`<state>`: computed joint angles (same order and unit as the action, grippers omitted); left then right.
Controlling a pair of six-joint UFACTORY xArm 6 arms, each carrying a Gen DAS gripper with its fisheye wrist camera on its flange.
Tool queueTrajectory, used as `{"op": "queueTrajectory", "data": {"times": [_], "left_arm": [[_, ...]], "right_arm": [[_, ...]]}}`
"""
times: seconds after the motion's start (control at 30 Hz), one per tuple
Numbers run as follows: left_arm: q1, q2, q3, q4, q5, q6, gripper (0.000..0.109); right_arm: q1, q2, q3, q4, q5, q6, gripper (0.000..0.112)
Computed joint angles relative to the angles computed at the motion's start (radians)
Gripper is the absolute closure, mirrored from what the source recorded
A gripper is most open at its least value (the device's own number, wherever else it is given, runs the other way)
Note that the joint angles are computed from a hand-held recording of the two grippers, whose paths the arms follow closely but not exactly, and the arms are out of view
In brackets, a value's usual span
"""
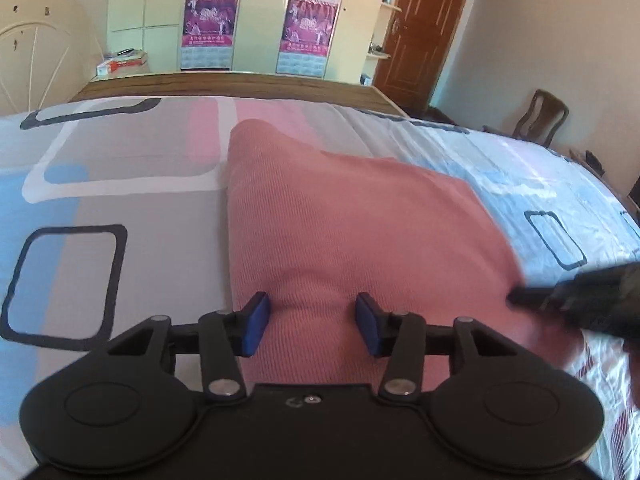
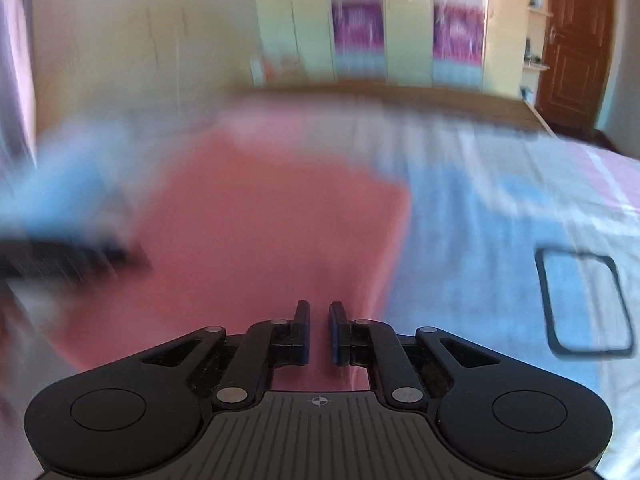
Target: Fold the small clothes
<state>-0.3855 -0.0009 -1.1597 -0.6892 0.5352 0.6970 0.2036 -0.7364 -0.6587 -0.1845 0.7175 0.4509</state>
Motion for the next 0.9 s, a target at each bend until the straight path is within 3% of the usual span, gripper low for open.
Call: {"op": "queueTrajectory", "data": {"times": [0.03, 0.17, 0.27, 0.37, 0.43, 0.53, 0.67, 0.8, 0.87, 0.9], "left_arm": [[0.004, -0.003, 0.000, 0.001, 0.009, -0.010, 0.061], [0.022, -0.017, -0.014, 0.009, 0.043, 0.035, 0.063], [0.022, 0.041, -0.093, -0.043, 0.019, 0.058, 0.063], [0.003, 0.165, -0.251, -0.001, 0.027, 0.016, 0.062], [-0.011, 0.264, -0.365, 0.097, 0.042, -0.063, 0.059], [-0.013, 0.364, -0.472, 0.249, 0.107, -0.174, 0.052], [-0.010, 0.323, -0.425, 0.238, 0.080, -0.124, 0.053], [-0.005, 0.182, -0.266, 0.129, 0.029, -0.019, 0.056], [-0.017, 0.145, -0.206, 0.201, 0.000, -0.037, 0.056], [-0.016, 0.154, -0.207, 0.225, 0.025, -0.066, 0.055]], "right_arm": [[-0.005, -0.016, 0.029, -0.003, -0.032, 0.020, 0.112], [0.002, -0.019, -0.023, 0.022, 0.034, 0.023, 0.112], [-0.021, -0.026, -0.012, -0.097, -0.072, 0.104, 0.112], [-0.087, 0.087, -0.063, -0.097, -0.211, 0.127, 0.112], [-0.119, 0.204, -0.131, -0.018, -0.244, 0.073, 0.112], [-0.139, 0.359, -0.234, 0.029, -0.127, 0.007, 0.112], [-0.127, 0.354, -0.256, -0.009, -0.092, -0.008, 0.112], [-0.101, 0.213, -0.172, -0.066, -0.119, 0.035, 0.112], [-0.088, 0.130, -0.118, -0.025, -0.133, 0.002, 0.112], [-0.080, 0.103, -0.099, 0.014, -0.124, -0.034, 0.112]]}}
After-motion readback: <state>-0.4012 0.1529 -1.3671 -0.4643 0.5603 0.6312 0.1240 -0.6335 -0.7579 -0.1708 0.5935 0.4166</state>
